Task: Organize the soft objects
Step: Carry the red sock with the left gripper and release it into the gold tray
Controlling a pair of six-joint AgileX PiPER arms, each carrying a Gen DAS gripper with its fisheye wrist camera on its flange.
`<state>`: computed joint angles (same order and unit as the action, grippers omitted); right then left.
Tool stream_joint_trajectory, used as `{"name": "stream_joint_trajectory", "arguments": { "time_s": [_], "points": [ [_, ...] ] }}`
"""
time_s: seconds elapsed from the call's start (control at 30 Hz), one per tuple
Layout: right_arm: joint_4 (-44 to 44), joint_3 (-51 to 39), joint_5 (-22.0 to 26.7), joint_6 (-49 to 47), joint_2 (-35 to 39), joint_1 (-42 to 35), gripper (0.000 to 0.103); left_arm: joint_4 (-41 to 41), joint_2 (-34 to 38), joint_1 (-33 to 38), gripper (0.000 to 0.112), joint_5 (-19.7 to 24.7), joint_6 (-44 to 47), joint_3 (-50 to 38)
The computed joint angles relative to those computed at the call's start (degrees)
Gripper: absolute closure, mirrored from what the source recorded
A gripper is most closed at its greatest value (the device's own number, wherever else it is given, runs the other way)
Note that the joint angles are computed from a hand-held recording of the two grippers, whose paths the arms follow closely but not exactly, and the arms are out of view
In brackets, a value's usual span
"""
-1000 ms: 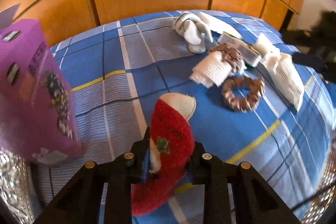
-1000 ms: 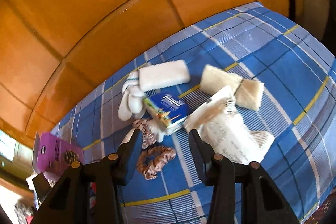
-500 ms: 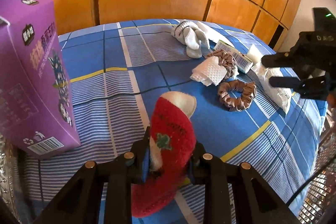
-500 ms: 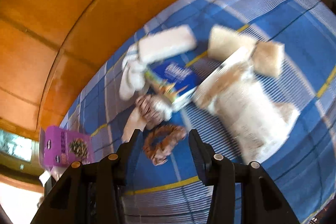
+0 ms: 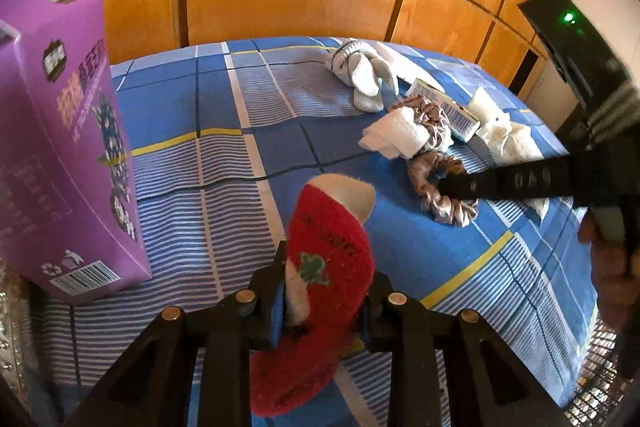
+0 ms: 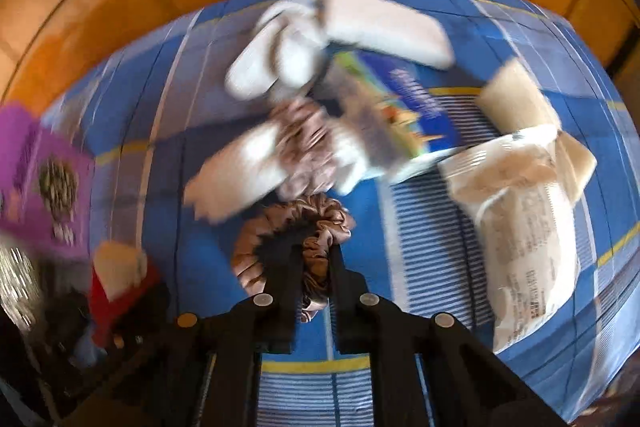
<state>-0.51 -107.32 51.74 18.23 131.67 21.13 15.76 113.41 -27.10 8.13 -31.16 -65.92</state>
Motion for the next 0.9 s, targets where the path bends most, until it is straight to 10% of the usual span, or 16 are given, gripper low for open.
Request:
{"name": "stream_joint_trajectory", "arguments": {
  "time_s": [0.37, 0.73, 0.9],
  "points": [
    [5.12, 2.31, -1.9, -4.4, -1.14, -2.74, 0.093, -11.08, -3.83, -0.89, 0.091, 15.23, 11.42, -13.14],
    [-5.32, 0.7, -2.06, -0.89, 0.17, 2.55, 0.092, -10.61, 10.99, 10.55, 0.091, 43.73, 12.57, -60.53],
    [-8.44, 1.64, -2.54, -0.32, -0.13, 3.89, 0.092, -6.09, 6.24, 20.41, 0.091, 41.51, 9.58, -53.38]
  ]
}}
